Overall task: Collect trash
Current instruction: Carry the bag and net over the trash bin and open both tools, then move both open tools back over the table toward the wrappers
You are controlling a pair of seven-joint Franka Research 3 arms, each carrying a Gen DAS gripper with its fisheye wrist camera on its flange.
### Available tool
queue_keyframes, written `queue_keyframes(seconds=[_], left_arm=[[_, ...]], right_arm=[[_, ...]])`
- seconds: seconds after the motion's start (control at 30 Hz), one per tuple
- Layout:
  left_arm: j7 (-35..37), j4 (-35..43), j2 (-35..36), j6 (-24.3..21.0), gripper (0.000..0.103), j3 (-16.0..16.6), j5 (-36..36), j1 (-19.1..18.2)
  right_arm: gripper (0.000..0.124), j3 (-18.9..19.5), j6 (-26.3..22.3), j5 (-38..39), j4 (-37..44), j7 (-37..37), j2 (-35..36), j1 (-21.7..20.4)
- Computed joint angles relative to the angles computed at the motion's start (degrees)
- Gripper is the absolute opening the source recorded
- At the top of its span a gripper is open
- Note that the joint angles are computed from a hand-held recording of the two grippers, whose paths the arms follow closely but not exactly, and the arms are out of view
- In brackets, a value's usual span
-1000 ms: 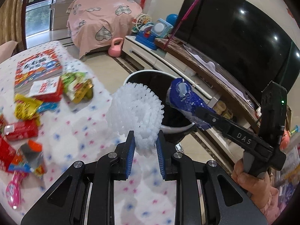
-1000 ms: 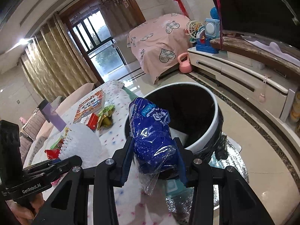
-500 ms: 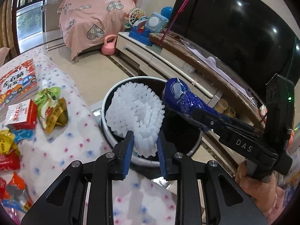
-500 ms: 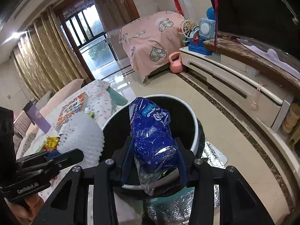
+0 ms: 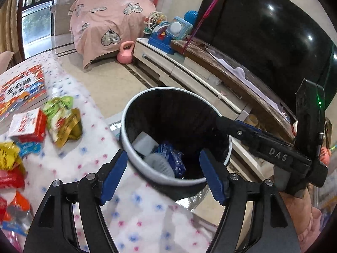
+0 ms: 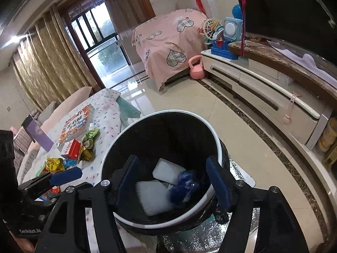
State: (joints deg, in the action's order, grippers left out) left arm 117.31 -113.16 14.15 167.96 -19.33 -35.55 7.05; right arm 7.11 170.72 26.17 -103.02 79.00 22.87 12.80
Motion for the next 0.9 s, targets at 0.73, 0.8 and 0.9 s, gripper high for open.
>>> queue_keyframes(seconds=[0.73, 0.8, 0.9], left_arm=[[24.0, -24.1, -20.7, 3.0, 0.073, 11.8, -35.0, -3.9], [24.0, -25.5, -21.8, 3.3, 0.073, 13.7, -35.5, -4.8], [24.4, -27.4, -23.3, 3.7, 0.073, 16.6, -36.3, -6.2]], right_arm=[[0.091, 12.5, 5.3, 29.4, -10.5, -23.1, -7.7, 0.0], [0.091, 11.7, 4.5, 29.8, -10.6, -23.4, -7.8, 1.7], [0.091, 11.0, 3.9, 29.9, -10.7, -23.7, -7.6, 3.9]])
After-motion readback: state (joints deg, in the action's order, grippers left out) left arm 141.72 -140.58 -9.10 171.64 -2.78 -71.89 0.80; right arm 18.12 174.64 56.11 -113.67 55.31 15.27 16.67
